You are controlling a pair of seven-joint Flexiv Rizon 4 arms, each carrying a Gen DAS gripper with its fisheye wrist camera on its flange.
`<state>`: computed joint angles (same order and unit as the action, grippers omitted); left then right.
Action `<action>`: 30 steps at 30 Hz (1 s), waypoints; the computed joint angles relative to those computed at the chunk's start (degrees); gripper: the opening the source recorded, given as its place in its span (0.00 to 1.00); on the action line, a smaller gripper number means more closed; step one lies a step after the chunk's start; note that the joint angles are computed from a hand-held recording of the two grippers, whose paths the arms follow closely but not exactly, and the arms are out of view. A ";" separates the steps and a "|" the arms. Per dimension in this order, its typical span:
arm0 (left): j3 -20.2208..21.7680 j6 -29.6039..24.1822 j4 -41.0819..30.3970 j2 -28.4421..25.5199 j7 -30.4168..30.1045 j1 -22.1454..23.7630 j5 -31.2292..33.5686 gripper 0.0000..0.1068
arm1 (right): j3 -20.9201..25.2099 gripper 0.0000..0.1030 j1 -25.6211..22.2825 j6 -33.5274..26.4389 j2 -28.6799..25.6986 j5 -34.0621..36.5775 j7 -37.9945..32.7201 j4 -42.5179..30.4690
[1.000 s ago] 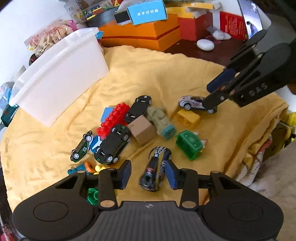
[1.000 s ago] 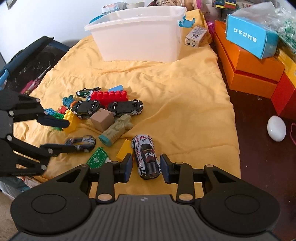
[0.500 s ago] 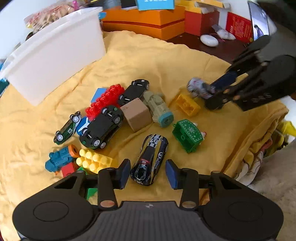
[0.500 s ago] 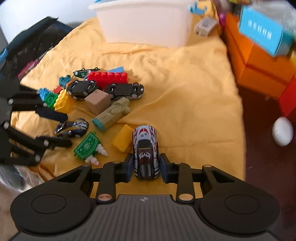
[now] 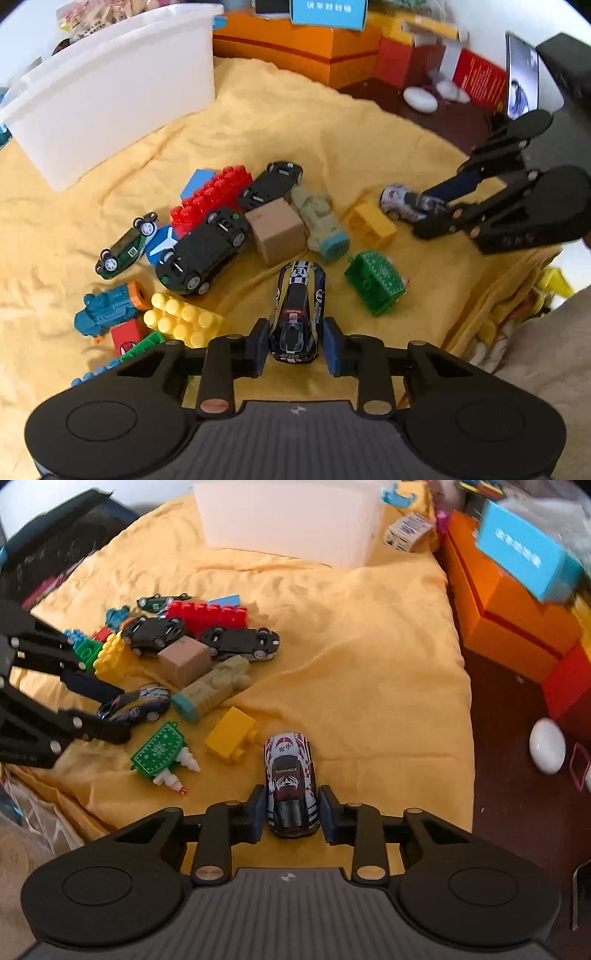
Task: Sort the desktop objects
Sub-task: 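Carry both cars to the white bin and open both grippers to drop them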
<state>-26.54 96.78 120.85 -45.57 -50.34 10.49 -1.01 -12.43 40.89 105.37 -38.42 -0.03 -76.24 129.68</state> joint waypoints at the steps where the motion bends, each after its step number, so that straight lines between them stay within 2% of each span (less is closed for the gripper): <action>1: -0.36 0.73 0.31 0.24 -0.09 0.45 0.16 0.32 | 0.42 0.32 -0.42 0.26 0.40 -0.01 0.11 -0.25; 3: -2.35 0.56 0.70 1.20 -0.61 2.57 0.05 0.32 | -0.64 0.32 0.50 1.51 0.96 0.31 -0.27 -1.01; 7: -5.12 3.58 -0.50 2.50 -1.97 5.52 0.75 0.32 | -4.27 0.32 2.95 3.81 0.66 1.50 -2.62 -5.01; 11: -8.61 5.03 -6.48 1.92 -4.03 8.03 1.12 0.32 | -6.66 0.32 3.23 4.91 -1.67 3.06 -4.11 -12.18; 15: -2.80 6.55 -16.45 1.06 -5.53 2.13 0.19 0.32 | -9.06 0.32 2.07 4.53 -5.21 3.55 -4.84 -21.62; 18: 2.74 5.45 -24.74 -1.06 -5.86 -3.36 -1.53 0.32 | -8.06 0.32 -1.14 2.36 -7.99 2.64 -3.28 -29.31; 23: 10.36 -0.35 -36.69 -6.70 -5.88 -10.34 -6.04 0.32 | -6.46 0.32 -5.34 -1.72 -12.96 -0.36 1.20 -38.90; 27: 14.50 -4.09 -41.55 -10.05 -6.61 -13.56 -9.10 0.32 | -4.25 0.33 -8.44 -6.02 -15.89 -5.14 4.20 -43.99; 30: 13.42 -3.30 -39.37 -9.27 -6.26 -12.63 -9.30 0.32 | -3.22 0.34 -9.55 -5.67 -16.03 -7.29 5.86 -43.68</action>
